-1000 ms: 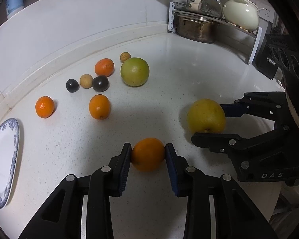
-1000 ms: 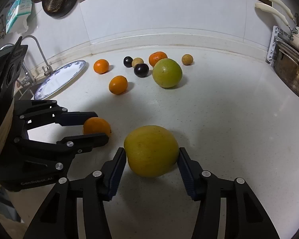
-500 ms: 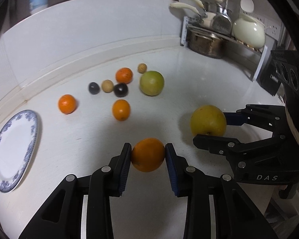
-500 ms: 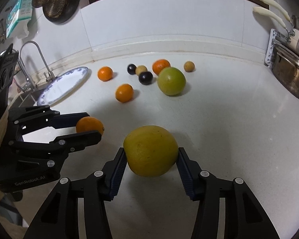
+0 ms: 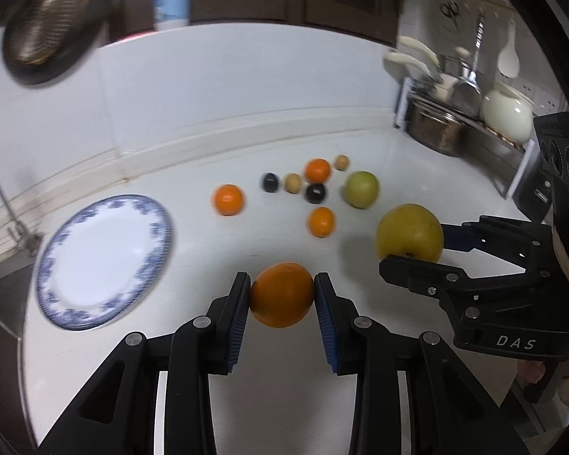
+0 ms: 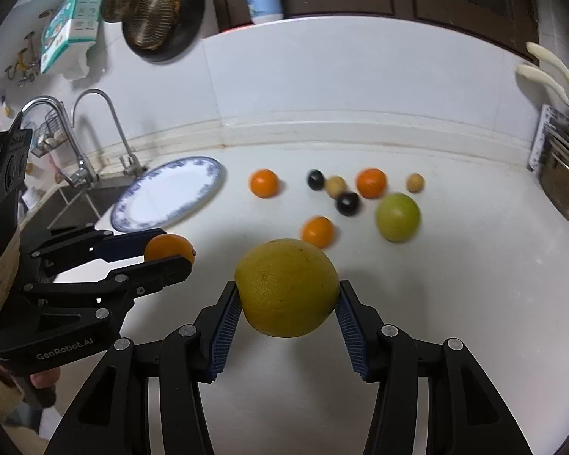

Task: Organize fruits
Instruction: 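Carry the orange and yellow pear in both tools over the blue-and-white plate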

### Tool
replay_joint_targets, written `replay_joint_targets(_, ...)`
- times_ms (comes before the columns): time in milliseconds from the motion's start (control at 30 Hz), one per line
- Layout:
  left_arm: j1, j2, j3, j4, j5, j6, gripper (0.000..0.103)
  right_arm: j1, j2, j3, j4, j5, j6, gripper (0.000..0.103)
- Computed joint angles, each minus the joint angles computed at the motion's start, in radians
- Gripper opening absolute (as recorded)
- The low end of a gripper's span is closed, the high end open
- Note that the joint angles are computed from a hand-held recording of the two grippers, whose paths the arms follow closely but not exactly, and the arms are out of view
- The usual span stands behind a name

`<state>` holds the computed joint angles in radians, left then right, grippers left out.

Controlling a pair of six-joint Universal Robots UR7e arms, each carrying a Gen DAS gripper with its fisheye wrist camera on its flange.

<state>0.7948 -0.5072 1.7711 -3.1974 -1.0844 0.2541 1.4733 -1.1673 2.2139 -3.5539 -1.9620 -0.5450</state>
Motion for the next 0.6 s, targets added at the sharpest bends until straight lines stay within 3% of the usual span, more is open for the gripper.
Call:
replay_joint_targets(300, 0.046, -0.083, 0.06, -0.074, 0.062, 0.047, 0.034, 0.083, 0.103, -0.08, 0.011, -0.005, 0.019, 0.052)
replay_joint_targets(600, 0.11, -0.116, 0.047, -0.096, 0.091, 0.12, 0.034, 0.137, 0.224, -0.199, 0.046, -0.003, 0.028, 0.052)
